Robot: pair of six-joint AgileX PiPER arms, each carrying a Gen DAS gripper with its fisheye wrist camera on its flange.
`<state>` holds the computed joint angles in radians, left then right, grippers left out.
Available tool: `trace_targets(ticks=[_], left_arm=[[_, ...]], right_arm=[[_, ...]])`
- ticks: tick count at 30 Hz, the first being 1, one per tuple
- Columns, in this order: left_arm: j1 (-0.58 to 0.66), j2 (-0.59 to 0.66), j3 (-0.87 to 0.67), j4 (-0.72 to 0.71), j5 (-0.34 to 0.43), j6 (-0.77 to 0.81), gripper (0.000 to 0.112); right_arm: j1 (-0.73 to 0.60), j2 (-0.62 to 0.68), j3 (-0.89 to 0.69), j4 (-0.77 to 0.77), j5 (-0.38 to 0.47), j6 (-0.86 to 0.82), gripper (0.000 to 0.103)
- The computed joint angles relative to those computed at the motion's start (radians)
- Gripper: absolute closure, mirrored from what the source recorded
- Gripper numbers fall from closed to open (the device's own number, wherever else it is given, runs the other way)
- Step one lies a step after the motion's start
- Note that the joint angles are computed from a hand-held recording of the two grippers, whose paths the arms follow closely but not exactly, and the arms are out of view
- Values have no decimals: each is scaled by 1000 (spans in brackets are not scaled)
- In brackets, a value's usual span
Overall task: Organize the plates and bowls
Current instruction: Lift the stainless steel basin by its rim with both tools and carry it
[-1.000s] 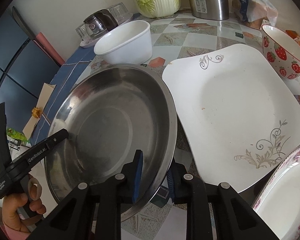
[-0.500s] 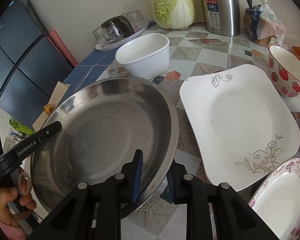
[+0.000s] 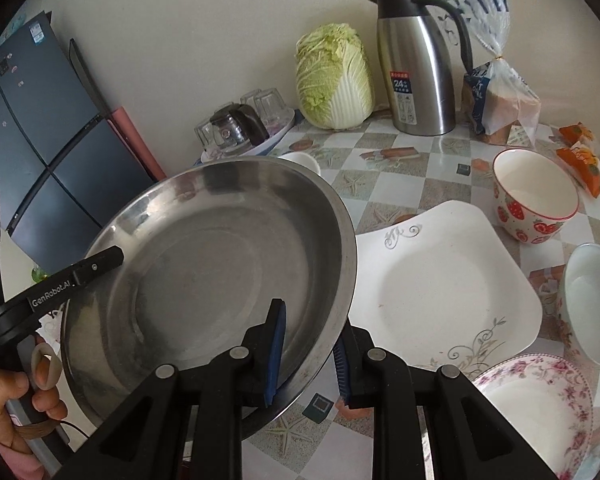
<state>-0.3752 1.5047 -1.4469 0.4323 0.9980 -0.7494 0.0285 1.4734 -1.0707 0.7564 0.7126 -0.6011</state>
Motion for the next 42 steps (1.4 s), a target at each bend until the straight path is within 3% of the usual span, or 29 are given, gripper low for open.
trace_targets(ticks=[17,25,32,42], left_arm=[[-219,291,-437,-6,126,-6,85],[-251,418,-611,-43,179,8,85],[-234,460,-630,-99,157,5,85],[-165,438,-460,-199,67,4,85]], right_arm=[[-405,-52,-30,192,120,-161,79],[-490,-45,-39,180,110,-153,79],[-507,-12,-48,148,101,-126,79],[-440,48,-60,42,64,-50,79]])
